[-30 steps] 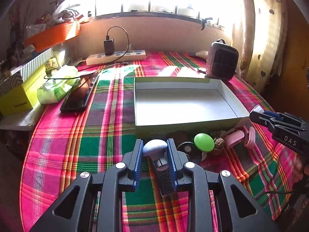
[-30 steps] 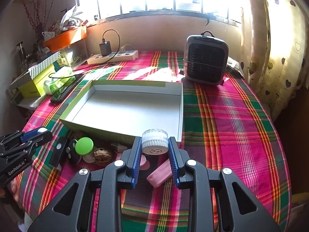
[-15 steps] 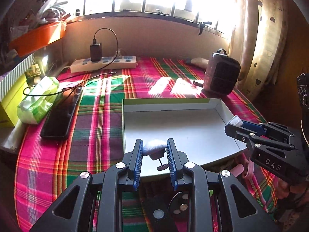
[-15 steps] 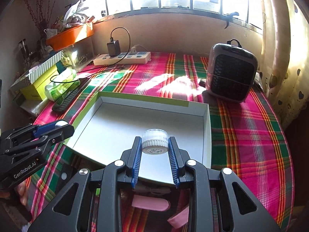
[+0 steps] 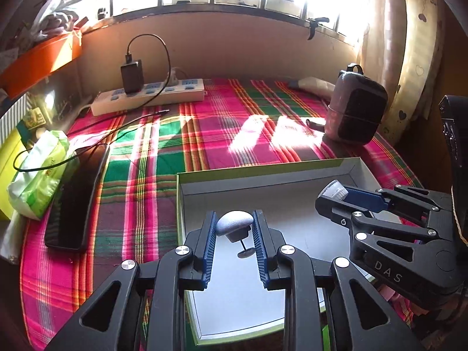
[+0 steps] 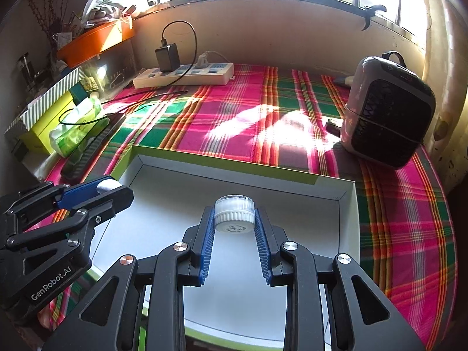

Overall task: Organize objects
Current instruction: 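Carry the white knob and white cylinder with both grippers over the green-rimmed box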

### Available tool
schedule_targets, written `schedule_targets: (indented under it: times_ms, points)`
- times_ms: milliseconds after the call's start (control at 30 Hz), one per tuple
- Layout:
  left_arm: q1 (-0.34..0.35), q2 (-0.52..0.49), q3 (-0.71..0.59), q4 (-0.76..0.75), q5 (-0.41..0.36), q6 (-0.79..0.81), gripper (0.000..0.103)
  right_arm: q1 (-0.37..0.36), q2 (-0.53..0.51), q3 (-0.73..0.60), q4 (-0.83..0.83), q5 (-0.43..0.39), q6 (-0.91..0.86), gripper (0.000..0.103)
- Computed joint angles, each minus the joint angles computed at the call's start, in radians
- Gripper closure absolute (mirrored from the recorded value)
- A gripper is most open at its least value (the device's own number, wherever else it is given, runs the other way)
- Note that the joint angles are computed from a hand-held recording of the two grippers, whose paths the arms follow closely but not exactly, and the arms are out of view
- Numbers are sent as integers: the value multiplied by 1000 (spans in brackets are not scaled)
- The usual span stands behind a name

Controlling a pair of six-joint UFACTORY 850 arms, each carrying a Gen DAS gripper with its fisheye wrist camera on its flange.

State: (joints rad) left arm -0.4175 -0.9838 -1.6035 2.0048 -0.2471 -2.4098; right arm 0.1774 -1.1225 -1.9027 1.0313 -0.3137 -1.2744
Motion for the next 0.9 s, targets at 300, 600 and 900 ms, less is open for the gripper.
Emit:
schedule_targets:
  times_ms: [300,600,900]
  points:
    - [10,-65,-96,-275,40,285,80,10,-66,-101,-202,-2,200,74]
    - [14,-101,-151,-523,49,536,80,13,-92,-140,-282,-12,280,74]
    - [14,-110,-164,-571,36,596,80,17,-95,-143,-292,-6,287,74]
